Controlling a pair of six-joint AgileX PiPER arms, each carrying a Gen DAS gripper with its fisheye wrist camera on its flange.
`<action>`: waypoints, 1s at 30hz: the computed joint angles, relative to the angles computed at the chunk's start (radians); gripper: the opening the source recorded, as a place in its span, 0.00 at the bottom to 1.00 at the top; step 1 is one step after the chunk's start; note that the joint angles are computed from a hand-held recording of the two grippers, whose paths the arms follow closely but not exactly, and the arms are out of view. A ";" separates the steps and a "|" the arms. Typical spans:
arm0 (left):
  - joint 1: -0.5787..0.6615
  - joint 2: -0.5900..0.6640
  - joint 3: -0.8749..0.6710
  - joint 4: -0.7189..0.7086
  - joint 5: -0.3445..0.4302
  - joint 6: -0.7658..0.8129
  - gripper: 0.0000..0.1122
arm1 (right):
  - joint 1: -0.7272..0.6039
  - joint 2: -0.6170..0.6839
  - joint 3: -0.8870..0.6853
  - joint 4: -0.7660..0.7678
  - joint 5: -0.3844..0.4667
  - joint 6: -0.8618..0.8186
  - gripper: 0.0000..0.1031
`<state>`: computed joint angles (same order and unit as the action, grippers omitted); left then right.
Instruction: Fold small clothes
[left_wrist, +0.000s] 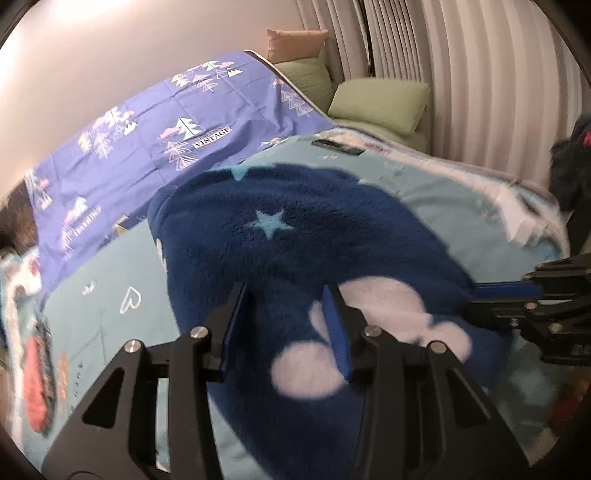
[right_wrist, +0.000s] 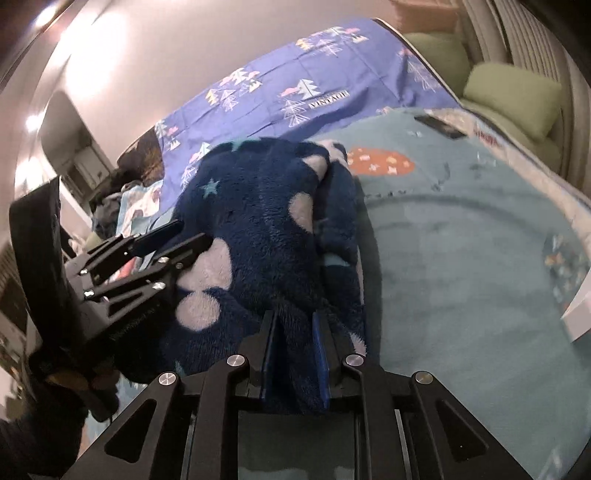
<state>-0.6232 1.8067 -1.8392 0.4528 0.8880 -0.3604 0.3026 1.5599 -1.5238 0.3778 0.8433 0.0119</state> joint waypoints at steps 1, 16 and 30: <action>0.013 -0.040 0.028 -0.052 -0.018 0.020 0.38 | 0.006 -0.017 -0.005 -0.014 -0.002 -0.002 0.18; -0.025 -0.153 0.227 -0.094 -0.063 0.082 0.42 | -0.089 0.221 -0.303 0.186 0.116 -0.077 0.59; 0.010 -0.144 0.177 -0.225 -0.046 0.180 0.42 | -0.012 0.205 -0.343 -0.081 0.157 0.081 0.24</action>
<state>-0.6131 1.6627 -1.6619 0.2278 0.8422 -0.1808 0.2906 1.7653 -1.8665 0.2970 0.9999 0.0928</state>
